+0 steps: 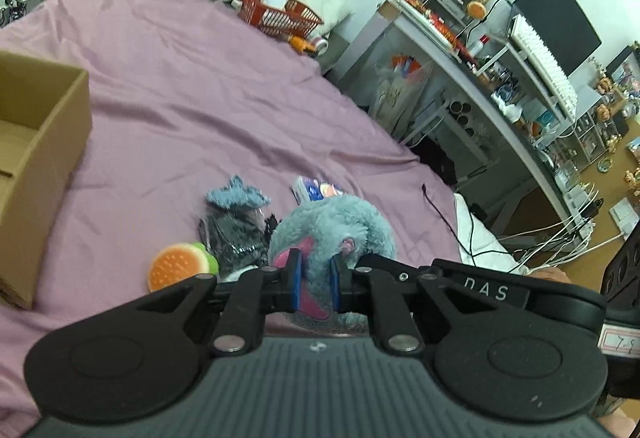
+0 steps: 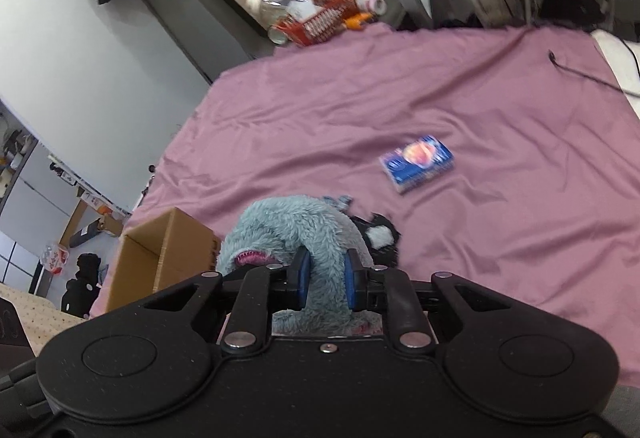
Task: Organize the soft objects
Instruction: 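Carry the grey-blue plush with the left gripper over the cardboard box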
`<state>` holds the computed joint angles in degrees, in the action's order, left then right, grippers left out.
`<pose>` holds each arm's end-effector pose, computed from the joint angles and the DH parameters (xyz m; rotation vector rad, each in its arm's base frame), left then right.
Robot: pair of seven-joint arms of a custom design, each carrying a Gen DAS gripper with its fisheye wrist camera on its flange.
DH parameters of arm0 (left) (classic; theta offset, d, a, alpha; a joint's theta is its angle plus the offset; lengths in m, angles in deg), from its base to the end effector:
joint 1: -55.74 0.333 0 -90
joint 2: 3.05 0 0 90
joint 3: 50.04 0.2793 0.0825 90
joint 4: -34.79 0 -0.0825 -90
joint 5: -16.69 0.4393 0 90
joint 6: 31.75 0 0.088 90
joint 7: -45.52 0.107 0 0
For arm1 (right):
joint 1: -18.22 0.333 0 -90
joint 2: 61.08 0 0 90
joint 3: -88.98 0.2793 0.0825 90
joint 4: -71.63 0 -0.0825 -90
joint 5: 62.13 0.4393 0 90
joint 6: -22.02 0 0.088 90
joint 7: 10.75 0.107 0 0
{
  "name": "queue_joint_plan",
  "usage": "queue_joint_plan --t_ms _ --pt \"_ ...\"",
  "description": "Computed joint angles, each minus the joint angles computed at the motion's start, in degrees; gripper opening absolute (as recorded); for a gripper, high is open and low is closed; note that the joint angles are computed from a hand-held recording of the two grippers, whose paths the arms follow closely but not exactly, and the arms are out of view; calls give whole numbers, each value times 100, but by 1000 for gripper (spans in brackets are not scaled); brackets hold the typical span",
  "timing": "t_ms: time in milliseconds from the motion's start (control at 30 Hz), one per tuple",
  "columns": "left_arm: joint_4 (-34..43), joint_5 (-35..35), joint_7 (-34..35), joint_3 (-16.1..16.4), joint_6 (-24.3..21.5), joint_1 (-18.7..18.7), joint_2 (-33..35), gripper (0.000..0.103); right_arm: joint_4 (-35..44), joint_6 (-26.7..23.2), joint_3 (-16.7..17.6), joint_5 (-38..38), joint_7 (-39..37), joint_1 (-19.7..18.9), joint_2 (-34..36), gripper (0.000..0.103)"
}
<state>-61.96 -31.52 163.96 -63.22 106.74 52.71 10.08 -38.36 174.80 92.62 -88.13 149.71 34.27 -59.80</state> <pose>0.6869 -0.1920 0.4684 1.6890 -2.1745 1.2795 0.6207 0.2355 0.5034 -1.1616 2.0971 -0.4309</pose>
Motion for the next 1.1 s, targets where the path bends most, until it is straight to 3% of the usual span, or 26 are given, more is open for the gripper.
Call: queue_joint_plan --t_ms 200,567,833,1100 --pt "-4 -354 242 63 -47 164 -136 13 565 -243 35 -370 165 159 310 18" --pt "108 -808 372 212 16 419 -171 13 1566 -109 -99 -963 291 564 1060 18" --pt "292 -1040 435 290 3 697 -10 14 2687 -147 -212 -723 -229 874 1988 18" --pt "751 -896 80 294 72 960 440 14 4014 -61 -252 50 -932 1007 3096 18"
